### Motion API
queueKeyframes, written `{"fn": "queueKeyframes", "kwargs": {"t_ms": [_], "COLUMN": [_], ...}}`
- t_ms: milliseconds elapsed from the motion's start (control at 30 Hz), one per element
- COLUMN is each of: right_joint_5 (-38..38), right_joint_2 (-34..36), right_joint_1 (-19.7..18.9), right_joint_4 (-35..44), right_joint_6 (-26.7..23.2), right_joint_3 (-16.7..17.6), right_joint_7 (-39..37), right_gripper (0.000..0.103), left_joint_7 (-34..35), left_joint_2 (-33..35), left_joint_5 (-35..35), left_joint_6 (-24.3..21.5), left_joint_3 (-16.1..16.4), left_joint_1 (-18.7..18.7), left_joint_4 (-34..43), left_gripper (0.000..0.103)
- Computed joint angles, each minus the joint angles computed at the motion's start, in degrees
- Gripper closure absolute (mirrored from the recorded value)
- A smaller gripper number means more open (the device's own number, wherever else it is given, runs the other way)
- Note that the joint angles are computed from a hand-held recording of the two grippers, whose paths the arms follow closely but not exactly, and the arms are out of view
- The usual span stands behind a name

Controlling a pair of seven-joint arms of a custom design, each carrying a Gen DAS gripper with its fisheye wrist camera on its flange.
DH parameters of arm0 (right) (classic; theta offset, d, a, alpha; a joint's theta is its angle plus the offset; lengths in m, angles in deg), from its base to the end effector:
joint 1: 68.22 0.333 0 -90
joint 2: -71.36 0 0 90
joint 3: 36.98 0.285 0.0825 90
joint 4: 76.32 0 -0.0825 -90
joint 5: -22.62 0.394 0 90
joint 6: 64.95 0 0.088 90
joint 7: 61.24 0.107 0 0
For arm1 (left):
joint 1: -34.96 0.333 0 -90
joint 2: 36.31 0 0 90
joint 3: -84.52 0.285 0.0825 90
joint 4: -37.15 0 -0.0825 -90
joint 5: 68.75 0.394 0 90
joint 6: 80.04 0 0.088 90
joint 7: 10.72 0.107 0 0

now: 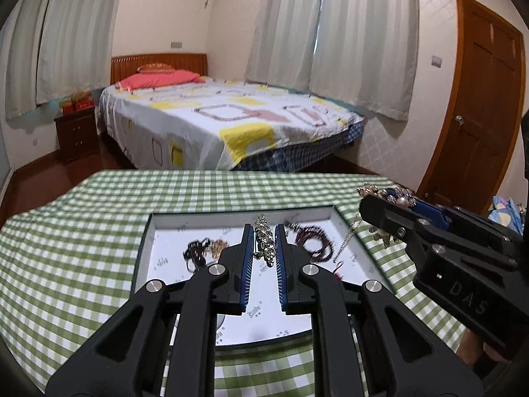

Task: Organize jewelry
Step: 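Carry both brooches into the tray and open both tools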

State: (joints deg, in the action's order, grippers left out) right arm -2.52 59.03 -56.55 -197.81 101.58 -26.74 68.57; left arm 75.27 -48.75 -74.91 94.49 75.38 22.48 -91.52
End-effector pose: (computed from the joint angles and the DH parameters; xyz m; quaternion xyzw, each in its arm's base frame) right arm 0.5032 0.2381 0.5856 -0.6392 0.5915 -0.2713 0.4097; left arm 0.5094 -0.1986 0.5459 -0.5459 0.6824 -0.4191 0.2465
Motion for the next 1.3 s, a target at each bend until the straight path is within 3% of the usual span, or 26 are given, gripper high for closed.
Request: {"fn": "queueKeyframes", "kwargs": {"t_ms": [300,567,1033,1300], "right_joint_5": [5.9,12.4,17.7,18.3], "right_joint_2": [5.4,9.8,12.6,13.3], "right_joint_1": [2.6,4.5,5.4,5.6], "right_joint_4": [0.2,1.7,3.3,4.4], "right_joint_6": [-0.8,-2.3,-5.0,-6.6], "right_joint_3": [-2.7,-4.6,-5.6,-5.7], "right_joint_7": [-5.1,-10.7,-15.6,-16.1], "right_gripper": [0.08,0.08,0.08,0.08], "left_joint_7": [1.0,-2.1,1.7,-0.8], "left_joint_2": [6.9,11.3,14.8,15.9], "left_joint_5": [-0.3,4.8,0.3,2.0], "left_joint_6": [-1.0,-3.8,-11.2,-13.4], "left_joint_3": [-0.3,-1.7,-2.3,-2.1], "left_joint_1": [0.6,2.4,2.6,2.7], "left_joint_4": [2.5,5.1,9.2,10.7], "left_gripper": [0.09,0.09,0.09,0.089]}}
